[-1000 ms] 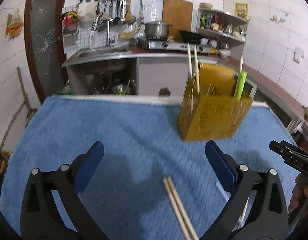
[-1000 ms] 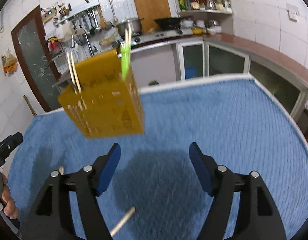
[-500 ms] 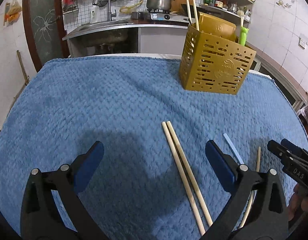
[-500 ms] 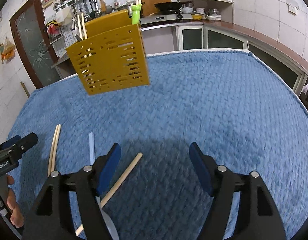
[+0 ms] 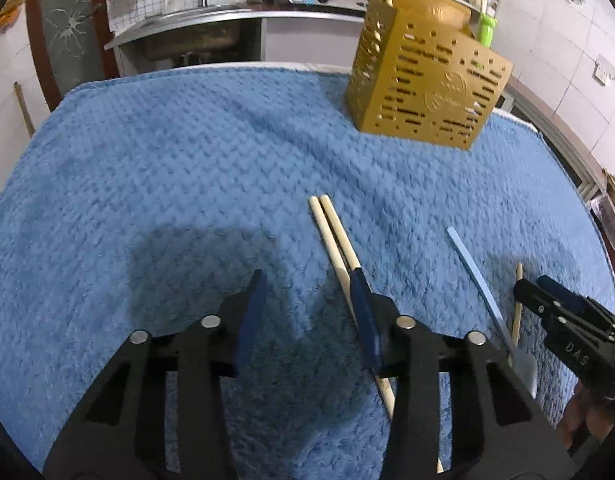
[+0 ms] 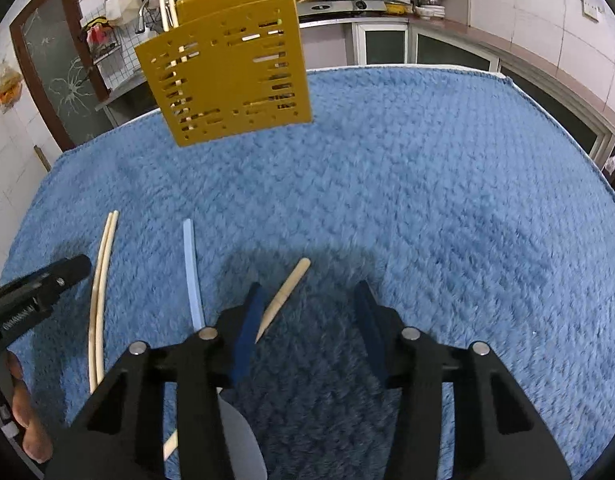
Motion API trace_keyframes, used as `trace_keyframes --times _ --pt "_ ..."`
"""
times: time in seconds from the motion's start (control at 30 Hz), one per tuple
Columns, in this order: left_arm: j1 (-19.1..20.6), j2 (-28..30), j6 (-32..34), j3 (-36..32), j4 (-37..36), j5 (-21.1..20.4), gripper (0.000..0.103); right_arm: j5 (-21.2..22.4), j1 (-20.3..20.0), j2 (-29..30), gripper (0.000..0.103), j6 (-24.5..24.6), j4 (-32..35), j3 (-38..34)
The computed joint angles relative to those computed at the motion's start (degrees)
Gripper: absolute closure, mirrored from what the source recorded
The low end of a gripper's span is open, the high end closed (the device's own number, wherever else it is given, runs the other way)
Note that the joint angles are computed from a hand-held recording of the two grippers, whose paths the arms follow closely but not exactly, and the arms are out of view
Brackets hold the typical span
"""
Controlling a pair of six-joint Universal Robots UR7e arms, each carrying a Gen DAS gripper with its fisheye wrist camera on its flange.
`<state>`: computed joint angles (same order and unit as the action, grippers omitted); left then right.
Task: Organize utensils
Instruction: 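Move both tools back down to the remaining chopsticks on the towel, then grasp a wooden chopstick with the left tool while the right tool grasps another chopstick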
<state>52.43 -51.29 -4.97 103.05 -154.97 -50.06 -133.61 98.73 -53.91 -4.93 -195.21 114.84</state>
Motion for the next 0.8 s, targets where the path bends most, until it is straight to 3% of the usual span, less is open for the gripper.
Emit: trace_keyframes --times 0.13,0.37,0.5,0.8 --pt "0.4 1.1 -0.3 -1.6 2.0 -0.8 0.067 0.6 0.2 -0.3 0.071 1.1 3.1 -0.6" --pt "0.8 3.2 -0.3 -5.8 7.0 -1.4 0.085 0.2 0.3 0.5 0.087 1.5 6.8 -3.0" --pt "1.5 4.1 -1.4 -8.6 10.1 -2.7 0.092 2.1 -0.5 -0.5 0.088 3.2 8.9 -3.3" --pt "1.4 6.6 -0.7 -12.5 13.6 -1.5 0.094 1.5 -0.3 0.4 0.091 4.2 10.8 -5.2"
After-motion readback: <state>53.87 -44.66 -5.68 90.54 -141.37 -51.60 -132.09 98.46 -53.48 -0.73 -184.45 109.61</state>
